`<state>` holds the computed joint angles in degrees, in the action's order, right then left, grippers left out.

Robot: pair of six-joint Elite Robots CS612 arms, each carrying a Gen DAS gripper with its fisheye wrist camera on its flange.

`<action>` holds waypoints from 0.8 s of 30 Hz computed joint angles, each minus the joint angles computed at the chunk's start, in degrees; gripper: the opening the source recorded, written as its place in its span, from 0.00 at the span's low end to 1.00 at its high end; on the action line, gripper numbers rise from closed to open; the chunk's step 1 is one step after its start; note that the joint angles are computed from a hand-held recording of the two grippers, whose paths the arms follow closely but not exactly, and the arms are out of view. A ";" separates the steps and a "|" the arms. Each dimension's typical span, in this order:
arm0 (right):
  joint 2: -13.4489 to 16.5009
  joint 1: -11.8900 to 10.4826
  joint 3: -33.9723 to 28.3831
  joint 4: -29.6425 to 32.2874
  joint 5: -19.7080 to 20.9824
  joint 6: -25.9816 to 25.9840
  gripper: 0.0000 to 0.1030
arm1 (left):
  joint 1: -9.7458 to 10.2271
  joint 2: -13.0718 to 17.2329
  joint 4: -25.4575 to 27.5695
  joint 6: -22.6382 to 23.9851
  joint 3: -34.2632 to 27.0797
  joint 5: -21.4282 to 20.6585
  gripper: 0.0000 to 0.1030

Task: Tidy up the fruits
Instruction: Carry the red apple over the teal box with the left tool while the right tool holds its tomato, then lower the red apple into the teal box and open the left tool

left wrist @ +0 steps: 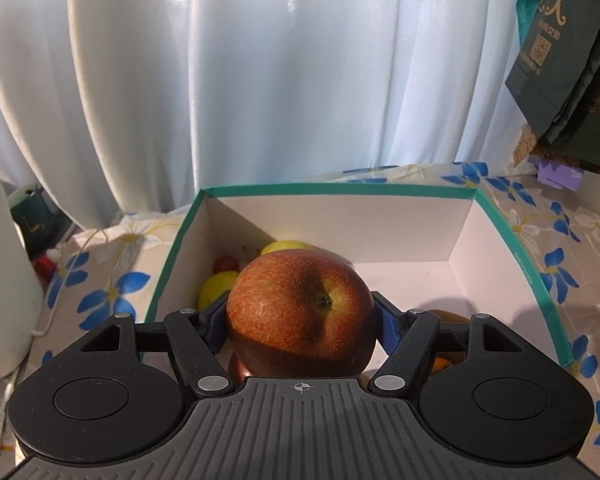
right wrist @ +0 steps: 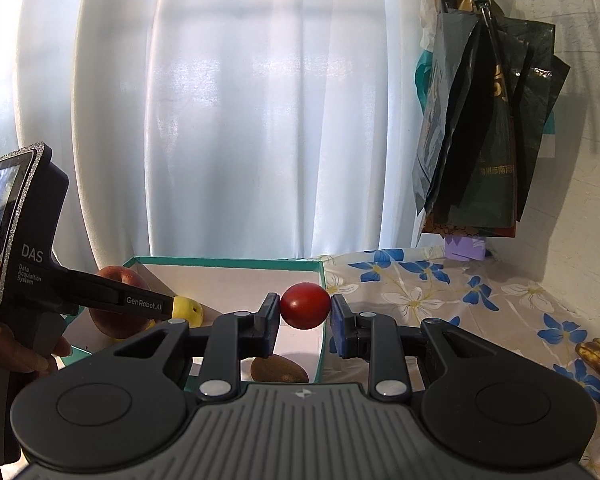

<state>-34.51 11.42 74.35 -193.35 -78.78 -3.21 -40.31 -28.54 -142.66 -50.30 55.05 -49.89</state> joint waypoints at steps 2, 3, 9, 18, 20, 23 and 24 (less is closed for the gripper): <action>0.23 0.09 -0.55 0.82 0.20 -0.43 0.26 | 0.07 -0.01 0.20 -0.42 0.06 -0.19 0.72; 0.43 0.17 -0.87 1.14 0.18 -0.70 0.26 | 0.08 -0.09 0.01 -0.49 0.24 -0.28 0.72; 1.66 0.68 -3.07 4.81 0.94 -1.17 0.26 | 0.28 0.14 0.50 -0.59 -0.01 -0.71 0.72; 2.05 0.80 -3.67 5.72 0.95 -1.66 0.26 | 0.79 3.02 2.02 1.43 -4.30 -3.42 0.72; 2.01 0.77 -3.60 5.82 0.71 -1.57 0.26 | 0.93 3.65 2.49 1.90 -5.19 -4.06 0.72; 1.93 0.69 -3.45 5.88 0.37 -1.29 0.26 | 1.13 4.56 3.35 2.28 -6.45 -5.04 0.72; 1.92 0.67 -3.38 5.80 0.22 -1.12 0.26 | 1.21 4.79 3.79 2.25 -6.82 -5.35 0.72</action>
<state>-32.59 12.09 70.97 -187.55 -78.56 -4.33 -39.10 -23.75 -138.88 -48.05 48.23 -55.24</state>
